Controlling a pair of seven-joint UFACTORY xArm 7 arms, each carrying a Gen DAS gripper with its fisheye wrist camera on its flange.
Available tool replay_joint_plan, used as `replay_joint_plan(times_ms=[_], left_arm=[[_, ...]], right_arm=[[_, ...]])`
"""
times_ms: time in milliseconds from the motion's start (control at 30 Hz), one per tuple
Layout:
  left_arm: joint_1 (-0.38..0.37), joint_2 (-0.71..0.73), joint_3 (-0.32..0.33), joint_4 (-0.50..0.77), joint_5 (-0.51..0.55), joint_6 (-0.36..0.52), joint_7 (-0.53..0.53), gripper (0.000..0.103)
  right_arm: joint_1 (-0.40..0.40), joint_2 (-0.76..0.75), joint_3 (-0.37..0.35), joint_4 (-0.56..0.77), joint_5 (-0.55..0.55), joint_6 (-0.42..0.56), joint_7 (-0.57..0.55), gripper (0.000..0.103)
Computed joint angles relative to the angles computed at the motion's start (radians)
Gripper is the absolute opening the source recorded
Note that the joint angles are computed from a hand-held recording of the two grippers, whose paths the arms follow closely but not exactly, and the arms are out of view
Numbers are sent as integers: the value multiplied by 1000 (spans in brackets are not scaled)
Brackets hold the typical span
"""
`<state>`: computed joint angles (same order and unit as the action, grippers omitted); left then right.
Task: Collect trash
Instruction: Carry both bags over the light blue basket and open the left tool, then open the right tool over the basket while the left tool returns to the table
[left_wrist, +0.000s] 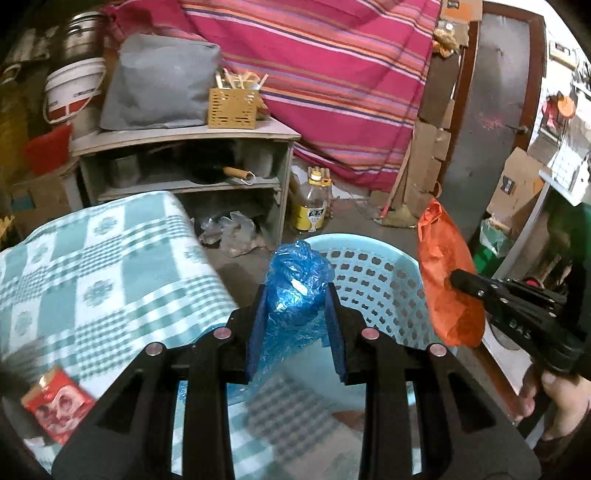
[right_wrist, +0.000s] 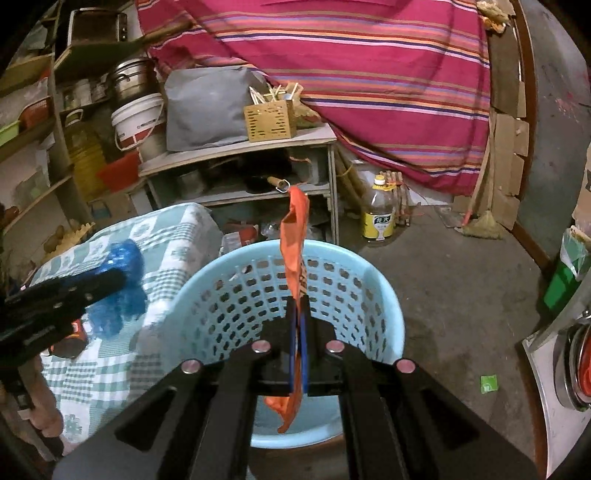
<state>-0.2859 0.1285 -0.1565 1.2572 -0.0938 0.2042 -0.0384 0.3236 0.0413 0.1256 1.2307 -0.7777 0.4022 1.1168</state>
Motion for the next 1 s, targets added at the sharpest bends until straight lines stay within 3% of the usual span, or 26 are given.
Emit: replay_joint_plan(times_ms=[200,367,500,567,667,767,1000], left_arm=[[-72,107,59,130,194,41,-137,30],[-86,188,61,242,228,100,-160,31],[-100,205,77,278,256,129,-179,61],[-103,192,83,267,273,121,-188,64],[-122,151,123,229,343,104,-250,75],[-101,105,123,180,367,85,-281,82],[-42,-48,148,16,550,41,-437,94]], right_arm=[[-7,27,-14,26,18,5,-9,2],[7,55,-26,57,19,25,-14,2],[18,68,-35,70,18,39,-17,2],[21,74,-38,77,23,46,-22,2],[29,82,-41,90,22,61,-22,2],[33,89,-45,97,26,64,-28,2],[61,144,-51,151,61,110,-61,4]])
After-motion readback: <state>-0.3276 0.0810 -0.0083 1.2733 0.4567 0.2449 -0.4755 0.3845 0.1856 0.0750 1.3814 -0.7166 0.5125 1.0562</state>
